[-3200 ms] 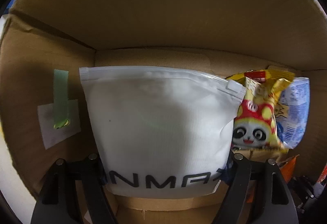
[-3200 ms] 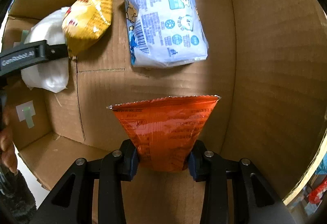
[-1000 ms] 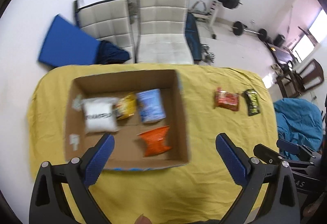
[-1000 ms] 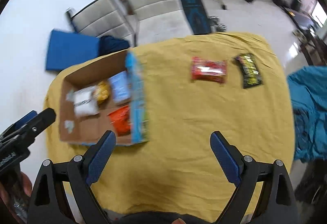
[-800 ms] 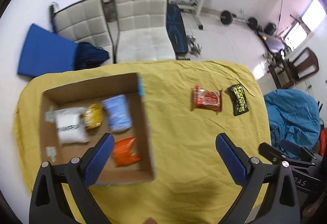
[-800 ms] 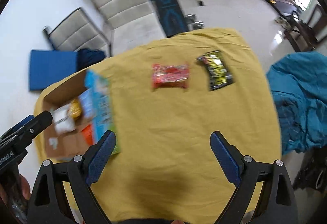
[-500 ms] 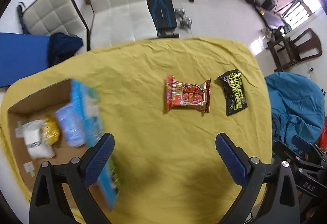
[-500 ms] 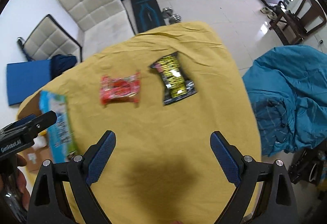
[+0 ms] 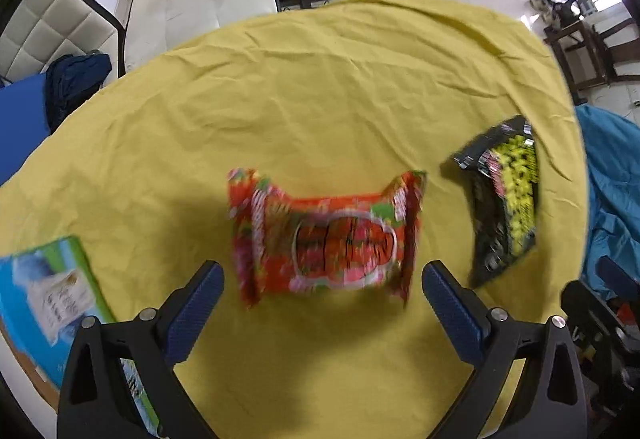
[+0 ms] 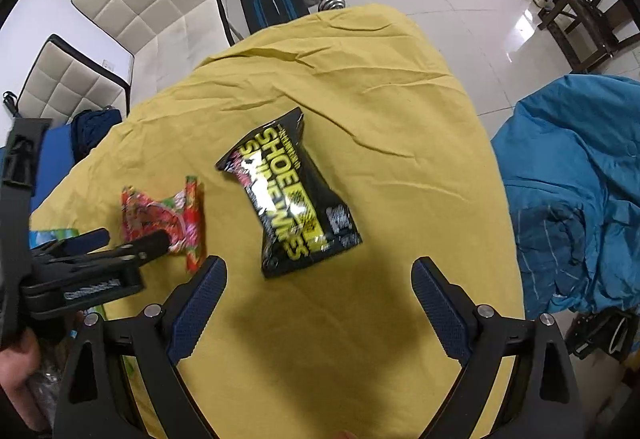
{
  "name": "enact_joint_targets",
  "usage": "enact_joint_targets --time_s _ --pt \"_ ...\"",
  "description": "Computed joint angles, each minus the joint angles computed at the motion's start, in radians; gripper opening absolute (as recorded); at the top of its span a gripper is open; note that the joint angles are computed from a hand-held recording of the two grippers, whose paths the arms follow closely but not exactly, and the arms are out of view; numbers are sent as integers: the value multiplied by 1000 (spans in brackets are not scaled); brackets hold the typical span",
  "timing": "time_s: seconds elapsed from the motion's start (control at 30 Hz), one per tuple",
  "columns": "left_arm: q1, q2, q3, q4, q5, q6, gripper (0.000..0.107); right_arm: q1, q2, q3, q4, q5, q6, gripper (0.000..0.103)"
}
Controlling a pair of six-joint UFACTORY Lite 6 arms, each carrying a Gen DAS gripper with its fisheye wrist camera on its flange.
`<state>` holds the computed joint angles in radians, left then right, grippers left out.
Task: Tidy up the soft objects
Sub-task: 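Grasp the red candy pack with left tool while right tool grasps black shoe shine wipes, then lift both held packs and carry them over the cardboard box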
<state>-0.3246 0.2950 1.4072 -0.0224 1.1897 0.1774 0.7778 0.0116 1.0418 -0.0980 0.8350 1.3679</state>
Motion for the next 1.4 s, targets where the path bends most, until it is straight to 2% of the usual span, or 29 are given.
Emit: enact_joint_targets --time_s 0.1,0.23,0.4,0.47,0.53,0.67,0.87,1.03,1.1,1.17,1.4 --pt "-43 55 -18 55 -42 -49 103 -54 38 -11 30 -45 -72 95" --pt "-50 120 -10 10 -44 -51 103 -99 86 -11 65 -88 -140 95" --pt "-73 90 -61 13 -94 -46 103 -137 173 17 103 -133 -216 95" --pt "-80 66 -84 8 -114 -45 99 -149 210 34 122 -146 -247 95" --pt "-85 15 -123 1 -133 -33 77 -154 249 58 130 -152 -267 95" --pt "-76 -73 -172 5 -125 -43 73 -159 314 106 141 -161 -292 95" --pt "28 -173 -287 -2 -140 -28 73 -148 439 223 143 -140 -317 95" --pt "89 -164 -264 -25 -127 -14 73 -140 517 281 144 -139 -320 95" --pt "87 -166 -265 -18 -135 -18 72 -134 543 305 127 -128 -302 92" --pt "73 -178 -278 -13 -144 -32 71 -124 561 324 92 -104 -272 76" --pt "17 -254 -285 -28 -97 -93 65 -72 581 347 21 -93 -187 68"
